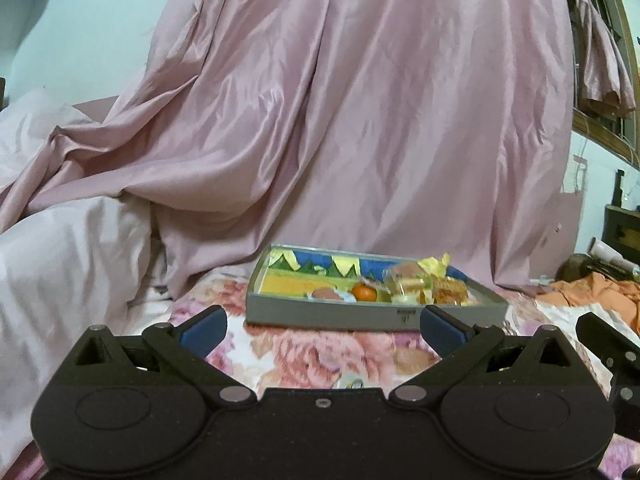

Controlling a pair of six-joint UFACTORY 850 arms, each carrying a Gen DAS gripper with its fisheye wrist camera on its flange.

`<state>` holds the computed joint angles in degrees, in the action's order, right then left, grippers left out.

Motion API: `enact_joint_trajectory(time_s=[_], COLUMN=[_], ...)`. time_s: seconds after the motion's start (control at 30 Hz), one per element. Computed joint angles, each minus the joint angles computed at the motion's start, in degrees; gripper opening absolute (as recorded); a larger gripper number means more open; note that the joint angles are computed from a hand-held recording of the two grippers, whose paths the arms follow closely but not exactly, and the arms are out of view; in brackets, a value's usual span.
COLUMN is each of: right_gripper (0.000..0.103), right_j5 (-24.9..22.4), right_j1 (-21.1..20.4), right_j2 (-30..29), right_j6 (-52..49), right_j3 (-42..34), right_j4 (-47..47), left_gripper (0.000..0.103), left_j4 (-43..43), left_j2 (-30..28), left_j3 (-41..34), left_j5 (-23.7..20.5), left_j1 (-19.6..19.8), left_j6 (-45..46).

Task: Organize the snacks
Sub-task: 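Move both tools back to the remaining snacks on the bedspread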

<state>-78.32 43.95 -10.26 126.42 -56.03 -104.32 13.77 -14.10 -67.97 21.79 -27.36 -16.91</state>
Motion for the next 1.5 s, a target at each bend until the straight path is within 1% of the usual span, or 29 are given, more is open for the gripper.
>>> enact_joint_trajectory(time_s=[0.13, 0.37, 0.53, 0.67, 0.77, 0.83, 0.9, 0.97, 1.17, 1.3, 1.43, 1.5], right_gripper=[0.103, 0.103, 0.103, 0.103, 0.103, 0.103, 0.103, 0.103, 0.103, 0.103, 0.103, 0.103], right_j5=[-0.64, -2.80, -2.67, -1.91, -0.29, 0.89, 2.01, 3.63, 8.06, 11.92, 15.17, 18.27], right_j1=[2.94, 7.31, 9.32, 10.29, 10.40, 10.16, 9.82, 9.52, 8.27, 7.18, 6.09, 5.12], right_j2=[0.86, 0.99, 0.66, 0.06, -0.43, -0.78, -1.22, -1.24, -1.83, -2.36, -2.52, -1.78], right_j6=[-1.52, -2.74, -3.80, -4.38, -5.61, -6.70, -8.16, -8.93, -12.70, -15.98, -18.23, -18.28], right_j3=[0.67, 0.73, 0.48, -0.12, -0.62, -1.06, -1.62, -1.71, -2.83, -3.79, -4.39, -4.02], right_j4=[3.80, 10.80, 14.59, 16.18, 16.96, 17.52, 18.29, 18.68, 20.85, 23.22, 25.50, 26.50], left_gripper=[0.102, 0.102, 0.102, 0.102, 0.102, 0.102, 0.102, 0.102, 0.102, 0.102, 0.102, 0.102], left_j4=[5.65, 10.80, 13.77, 15.47, 17.45, 23.00, 25.49, 27.32, 29.35, 29.48, 33.08, 35.65], left_j2=[3.12, 6.46, 8.01, 8.01, 7.17, 6.31, 5.85, 5.41, 4.32, 3.59, 2.64, 2.24], left_j3=[4.44, 9.03, 11.47, 12.22, 11.58, 10.32, 9.97, 9.74, 9.23, 8.87, 7.92, 7.38], left_j5=[0.81, 2.23, 2.78, 1.69, -1.09, -4.12, -5.32, -5.82, -7.06, -7.07, -7.74, -8.26], left_j1=[1.54, 3.79, 4.89, 5.34, 5.14, 4.97, 4.87, 4.91, 4.70, 4.38, 3.87, 3.65], left_j6=[-4.33, -9.35, -10.91, -11.83, -13.28, -18.19, -20.29, -21.90, -24.01, -22.97, -23.51, -25.20])
